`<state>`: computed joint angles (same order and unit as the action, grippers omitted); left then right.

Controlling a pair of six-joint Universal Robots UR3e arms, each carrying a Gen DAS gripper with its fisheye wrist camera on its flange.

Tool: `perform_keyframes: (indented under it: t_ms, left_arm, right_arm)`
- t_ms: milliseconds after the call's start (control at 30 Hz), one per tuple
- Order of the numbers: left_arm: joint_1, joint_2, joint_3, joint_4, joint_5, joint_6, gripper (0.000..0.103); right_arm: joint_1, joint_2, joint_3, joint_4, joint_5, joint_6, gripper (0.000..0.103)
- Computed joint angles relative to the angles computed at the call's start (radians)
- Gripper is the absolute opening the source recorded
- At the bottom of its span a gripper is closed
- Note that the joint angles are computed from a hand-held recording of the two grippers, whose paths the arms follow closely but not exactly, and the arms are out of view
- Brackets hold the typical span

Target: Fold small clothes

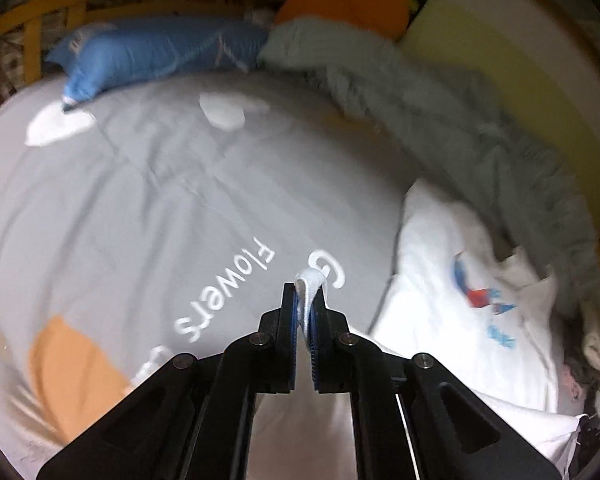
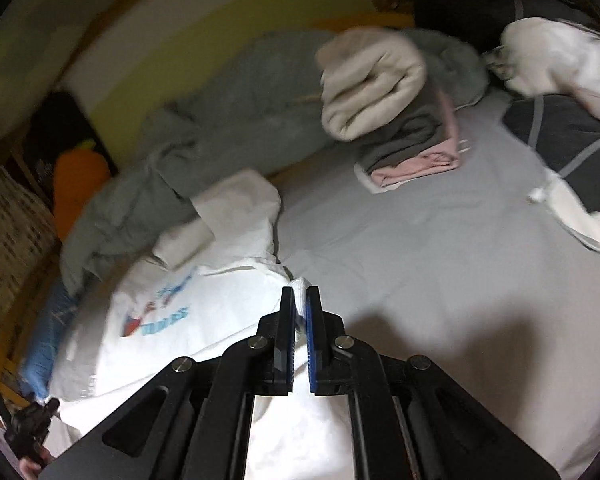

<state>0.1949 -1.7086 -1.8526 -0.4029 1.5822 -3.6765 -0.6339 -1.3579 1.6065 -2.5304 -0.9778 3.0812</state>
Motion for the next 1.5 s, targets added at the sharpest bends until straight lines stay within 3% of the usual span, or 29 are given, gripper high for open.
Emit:
perform_keyframes:
  t_ms: [100, 167, 233, 267, 300, 467, 633, 667, 733, 833, 900, 933, 967, 1000, 1033, 1067, 1200, 1233, 1267, 1367, 1433, 1500]
  left_arm:
    - [0.007, -0.085, 0.041, 0.015, -0.031, 0.027, 0.009]
    - [0.001, -0.135, 0.103, -0.024, -0.042, 0.085, 0.041]
    - [-0.016, -0.136, 0.105, -0.022, 0.025, 0.083, 0.057]
    - [-0.011, -0.124, 0.081, 0.007, 0.029, 0.094, 0.062]
    - [-0.009, -0.107, 0.054, 0.037, 0.029, 0.103, 0.064]
    - [0.039, 0.084, -0.165, 0.15, -0.108, 0.189, 0.078]
    - [0.08, 0.313, -0.399, 0.098, -0.275, 0.263, 0.078]
    - [0.102, 0.34, -0.443, 0.097, -0.327, 0.274, 0.078]
    - [0.178, 0.364, -0.574, 0.212, -0.494, 0.313, 0.078]
    - [0.143, 0.36, -0.591, 0.224, -0.442, 0.298, 0.077]
    - [0.168, 0.369, -0.624, 0.277, -0.487, 0.279, 0.076]
    - [0.188, 0.349, -0.647, 0.344, -0.522, 0.255, 0.066]
    - [0.193, 0.317, -0.658, 0.409, -0.529, 0.226, 0.035]
    - [0.188, 0.287, -0.639, 0.417, -0.528, 0.206, 0.022]
    - [0.181, 0.27, -0.614, 0.407, -0.532, 0.201, 0.017]
    - [0.162, 0.274, -0.615, 0.436, -0.502, 0.185, 0.015]
    - [0.057, 0.383, -0.684, 0.597, -0.332, 0.177, 0.014]
    - [0.034, 0.42, -0.69, 0.583, -0.284, 0.185, 0.014]
    - [0.017, 0.466, -0.673, 0.498, -0.242, 0.198, 0.014]
    - [0.08, 0.719, -0.723, 0.232, -0.293, 0.275, 0.015]
    - [0.014, 0.788, -0.728, 0.101, -0.2, 0.321, 0.015]
    - [-0.102, 0.727, -0.731, 0.104, -0.058, 0.319, 0.02]
  right_arm:
    - [0.069, 0.129, -0.093, -0.04, -0.066, 0.028, 0.004]
    - [0.1, 0.186, -0.113, -0.096, -0.121, 0.057, 0.008]
    - [0.123, 0.224, -0.136, -0.124, -0.204, 0.077, 0.028]
    - [0.127, 0.233, -0.149, -0.114, -0.241, 0.078, 0.049]
    - [0.124, 0.239, -0.157, -0.105, -0.26, 0.078, 0.059]
    - [0.005, 0.153, -0.091, -0.015, -0.136, 0.028, 0.06]
    - [-0.132, -0.065, 0.102, 0.192, 0.009, -0.158, 0.06]
    - [-0.155, -0.11, 0.158, 0.214, 0.032, -0.204, 0.06]
    - [-0.182, -0.175, 0.267, 0.227, 0.033, -0.271, 0.06]
    - [-0.211, -0.164, 0.307, 0.292, 0.085, -0.295, 0.061]
    - [-0.24, -0.157, 0.303, 0.322, 0.171, -0.296, 0.065]
    - [-0.247, -0.14, 0.287, 0.363, 0.219, -0.322, 0.065]
    - [-0.241, -0.107, 0.254, 0.408, 0.258, -0.349, 0.065]
    - [-0.211, -0.073, 0.225, 0.401, 0.241, -0.328, 0.049]
    - [-0.18, -0.06, 0.226, 0.331, 0.205, -0.296, 0.031]
    - [-0.159, -0.058, 0.239, 0.265, 0.177, -0.279, 0.007]
    - [-0.209, -0.18, 0.397, 0.108, 0.218, -0.22, 0.006]
    - [-0.213, -0.223, 0.427, 0.09, 0.199, -0.216, 0.006]
    - [-0.242, -0.307, 0.455, 0.156, 0.203, -0.246, 0.006]
    - [-0.378, -0.508, 0.474, 0.519, 0.254, -0.434, 0.006]
    - [-0.502, -0.657, 0.51, 0.757, 0.253, -0.612, 0.006]
    - [-0.591, -0.769, 0.564, 0.896, 0.217, -0.741, 0.007]
